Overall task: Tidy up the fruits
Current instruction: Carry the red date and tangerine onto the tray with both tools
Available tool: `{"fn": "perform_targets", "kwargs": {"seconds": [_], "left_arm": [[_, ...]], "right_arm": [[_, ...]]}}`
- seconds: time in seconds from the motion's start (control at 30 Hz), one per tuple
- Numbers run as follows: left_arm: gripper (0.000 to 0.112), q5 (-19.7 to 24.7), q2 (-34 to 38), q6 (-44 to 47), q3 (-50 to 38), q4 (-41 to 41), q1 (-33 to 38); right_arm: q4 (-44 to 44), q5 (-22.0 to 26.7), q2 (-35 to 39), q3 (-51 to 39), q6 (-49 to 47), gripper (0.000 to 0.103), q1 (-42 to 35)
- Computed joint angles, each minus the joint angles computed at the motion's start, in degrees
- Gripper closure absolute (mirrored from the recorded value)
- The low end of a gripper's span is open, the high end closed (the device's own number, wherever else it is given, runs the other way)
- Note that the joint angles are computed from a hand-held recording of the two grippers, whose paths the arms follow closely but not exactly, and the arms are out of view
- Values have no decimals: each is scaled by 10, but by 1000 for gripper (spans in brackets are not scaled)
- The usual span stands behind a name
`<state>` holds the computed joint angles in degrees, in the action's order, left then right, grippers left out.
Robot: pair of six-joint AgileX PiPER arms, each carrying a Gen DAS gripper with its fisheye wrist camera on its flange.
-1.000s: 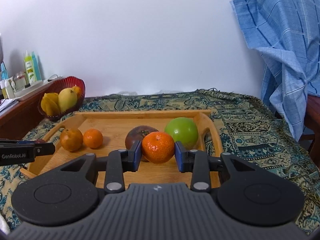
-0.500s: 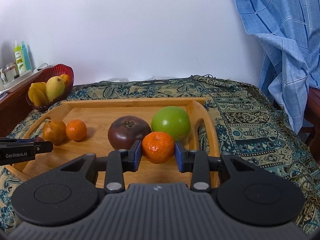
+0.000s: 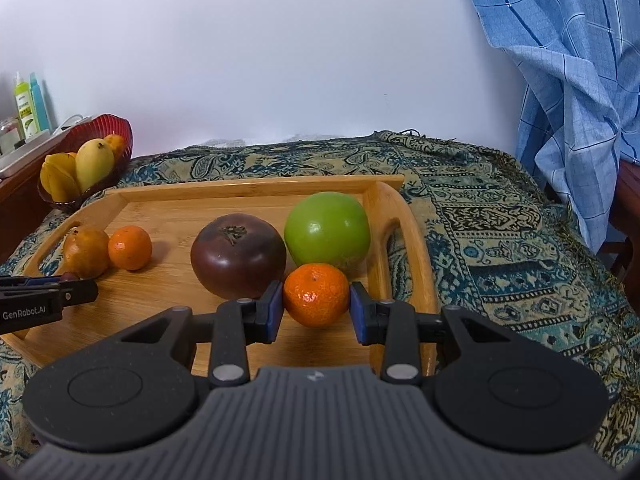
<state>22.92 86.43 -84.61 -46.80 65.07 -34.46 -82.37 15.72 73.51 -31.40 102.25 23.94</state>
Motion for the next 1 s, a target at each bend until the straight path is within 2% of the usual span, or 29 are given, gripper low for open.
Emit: {"fn": "perform_targets", "kwargs": {"seconds": [0.3, 1.0], "left_arm": [[84, -6, 9, -12, -2, 9, 6], [83, -3, 16, -24, -3, 27, 6]], "right_arm": [[21, -13, 15, -9, -27, 63, -8], [48, -10, 27, -12, -45, 63, -3]]}}
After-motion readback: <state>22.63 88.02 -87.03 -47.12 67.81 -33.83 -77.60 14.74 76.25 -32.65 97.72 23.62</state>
